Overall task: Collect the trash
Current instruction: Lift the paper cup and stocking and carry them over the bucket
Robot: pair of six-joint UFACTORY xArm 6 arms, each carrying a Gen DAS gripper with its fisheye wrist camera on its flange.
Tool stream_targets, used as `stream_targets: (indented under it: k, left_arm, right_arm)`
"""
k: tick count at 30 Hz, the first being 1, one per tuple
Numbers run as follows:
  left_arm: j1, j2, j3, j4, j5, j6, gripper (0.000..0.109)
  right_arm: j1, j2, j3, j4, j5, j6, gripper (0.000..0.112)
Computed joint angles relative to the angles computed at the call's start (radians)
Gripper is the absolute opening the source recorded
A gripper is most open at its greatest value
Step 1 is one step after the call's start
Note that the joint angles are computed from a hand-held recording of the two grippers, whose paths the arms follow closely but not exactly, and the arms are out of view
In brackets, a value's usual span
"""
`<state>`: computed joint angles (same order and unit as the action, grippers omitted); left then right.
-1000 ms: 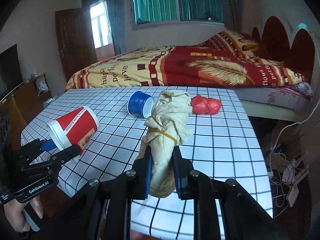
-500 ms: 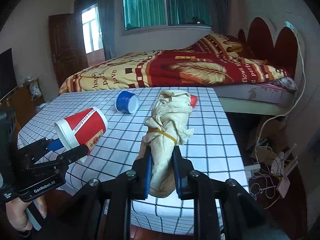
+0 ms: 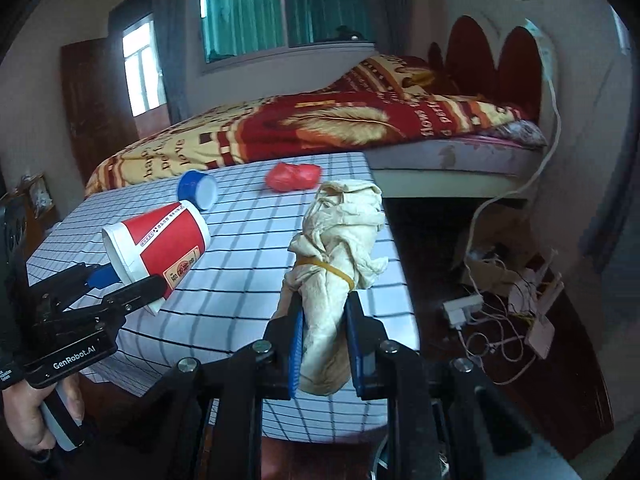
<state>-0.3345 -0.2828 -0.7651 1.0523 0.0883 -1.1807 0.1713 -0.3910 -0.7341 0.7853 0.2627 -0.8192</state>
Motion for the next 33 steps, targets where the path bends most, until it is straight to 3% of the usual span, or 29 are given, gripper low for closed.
stream_targets:
  k: [20, 33]
  left_arm:
    - [-0.197, 0.196, -0.152, -0.088, -0.016, 0.103, 0.051]
    - [-0.307, 0.335, -0.218, -0.377, -0.042, 0.376, 0.051]
  right_arm:
    - [-0.244, -0.074, 0.103, 0.055, 0.064, -0.101, 0.021]
    - [-0.39, -0.067, 0.136, 0.045, 0.115, -0.154, 0.021]
